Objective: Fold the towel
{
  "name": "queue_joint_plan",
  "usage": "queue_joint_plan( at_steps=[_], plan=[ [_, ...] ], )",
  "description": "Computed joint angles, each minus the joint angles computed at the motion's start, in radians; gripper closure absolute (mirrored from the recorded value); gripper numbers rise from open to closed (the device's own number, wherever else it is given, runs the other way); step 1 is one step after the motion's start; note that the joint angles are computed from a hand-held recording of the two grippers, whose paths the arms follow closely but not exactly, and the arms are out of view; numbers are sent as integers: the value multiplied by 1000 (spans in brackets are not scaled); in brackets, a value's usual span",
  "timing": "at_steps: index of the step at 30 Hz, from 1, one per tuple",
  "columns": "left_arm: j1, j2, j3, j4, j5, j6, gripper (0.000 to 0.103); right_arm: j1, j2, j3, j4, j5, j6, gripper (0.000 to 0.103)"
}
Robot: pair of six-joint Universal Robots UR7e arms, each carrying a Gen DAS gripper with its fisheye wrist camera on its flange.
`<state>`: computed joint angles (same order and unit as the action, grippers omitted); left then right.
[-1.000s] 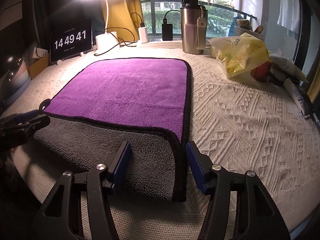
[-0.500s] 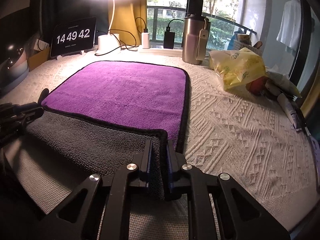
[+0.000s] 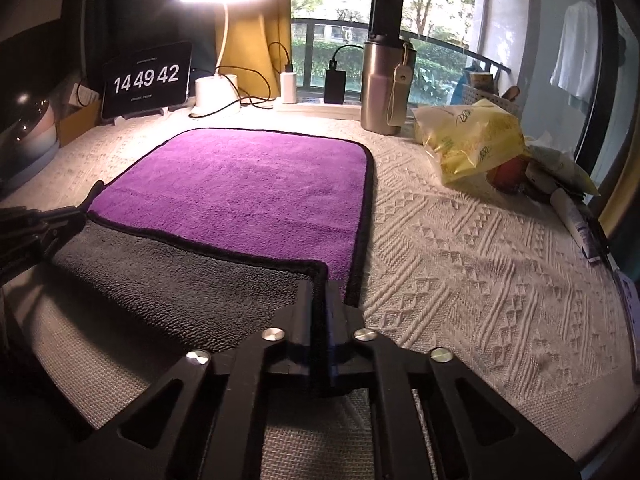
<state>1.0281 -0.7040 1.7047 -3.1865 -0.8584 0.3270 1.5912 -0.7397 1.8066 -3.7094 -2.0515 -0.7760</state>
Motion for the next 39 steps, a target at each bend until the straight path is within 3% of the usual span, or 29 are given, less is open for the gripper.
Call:
queue_joint_plan(
  at_steps=[23,39],
  plan=[
    [-12,-28,-18,-63,-83,37,95,28,-27,7,-58,55,-19,98],
    [-28,-24,-80,-84,-102,53,95,49,-46,-22,-87,101,-26,98]
  ],
)
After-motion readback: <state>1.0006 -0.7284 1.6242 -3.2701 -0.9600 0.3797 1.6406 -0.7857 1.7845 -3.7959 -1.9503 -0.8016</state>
